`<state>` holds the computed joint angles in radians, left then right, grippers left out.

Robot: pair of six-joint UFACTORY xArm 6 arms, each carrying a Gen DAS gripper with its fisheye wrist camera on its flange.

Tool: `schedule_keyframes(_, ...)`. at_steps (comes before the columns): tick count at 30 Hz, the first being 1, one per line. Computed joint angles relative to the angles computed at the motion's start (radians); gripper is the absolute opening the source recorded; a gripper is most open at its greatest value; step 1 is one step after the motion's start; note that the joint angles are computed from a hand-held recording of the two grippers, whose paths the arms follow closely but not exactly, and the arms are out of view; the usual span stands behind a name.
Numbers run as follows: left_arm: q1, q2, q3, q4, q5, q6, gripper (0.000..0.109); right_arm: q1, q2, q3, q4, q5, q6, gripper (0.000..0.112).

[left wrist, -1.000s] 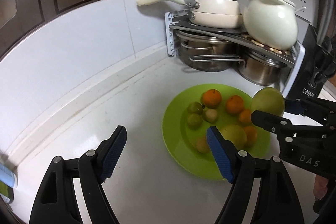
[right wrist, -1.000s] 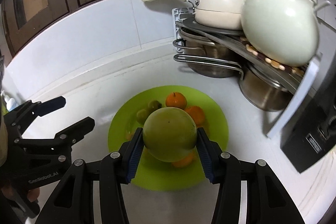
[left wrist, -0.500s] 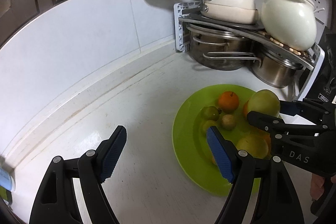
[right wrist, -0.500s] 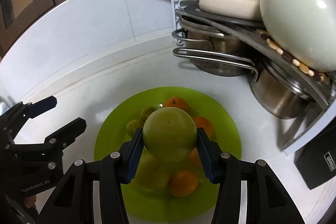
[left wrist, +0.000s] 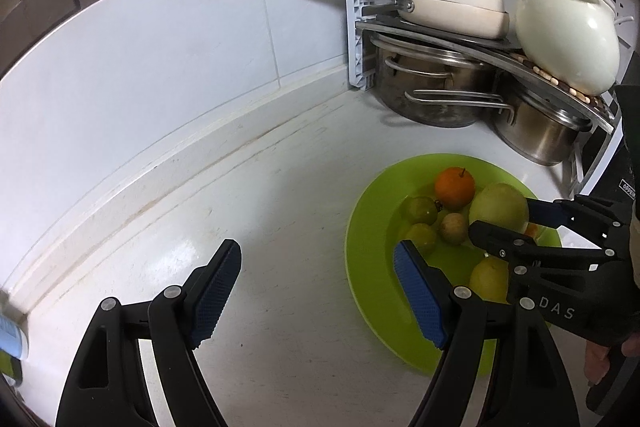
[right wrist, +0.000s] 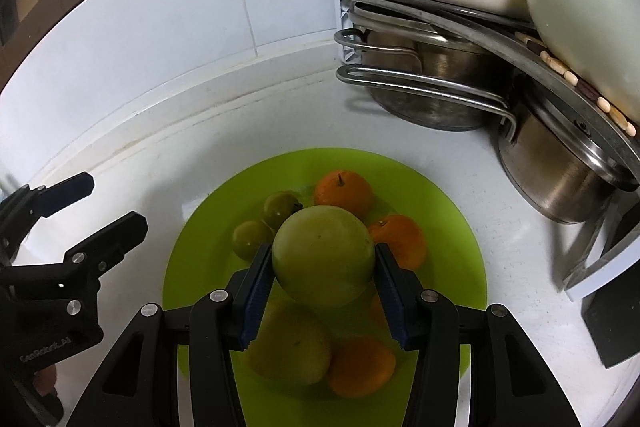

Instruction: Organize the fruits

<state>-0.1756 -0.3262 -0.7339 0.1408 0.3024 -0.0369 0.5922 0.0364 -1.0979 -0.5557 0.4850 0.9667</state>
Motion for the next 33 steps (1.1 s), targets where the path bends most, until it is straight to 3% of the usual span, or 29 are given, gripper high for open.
schedule_keyframes(5,0.002,-0.016,0.008,-0.025,0.002,0.014,0.079,0.008,-0.014,0.003,-0.044,0.017,0.042,0.062)
schedule_keyframes(13,0.0,-0.143,0.078,-0.094,0.016,0.076,0.084,0.076,-0.119,0.048,-0.171,0.113,0.192,0.062)
schedule_keyframes(20,0.002,-0.344,0.182,-0.164,0.049,0.137,0.094,0.21,-0.256,0.1,-0.298,0.294,0.356,0.075)
schedule_keyframes(28,0.008,-0.605,0.285,-0.289,0.16,0.271,0.103,0.387,-0.376,0.154,-0.371,0.484,0.52,0.08)
schedule_keyframes(33,-0.001,-0.756,0.328,-0.278,0.249,0.265,0.103,0.514,-0.436,0.176,-0.4,0.626,0.625,0.085)
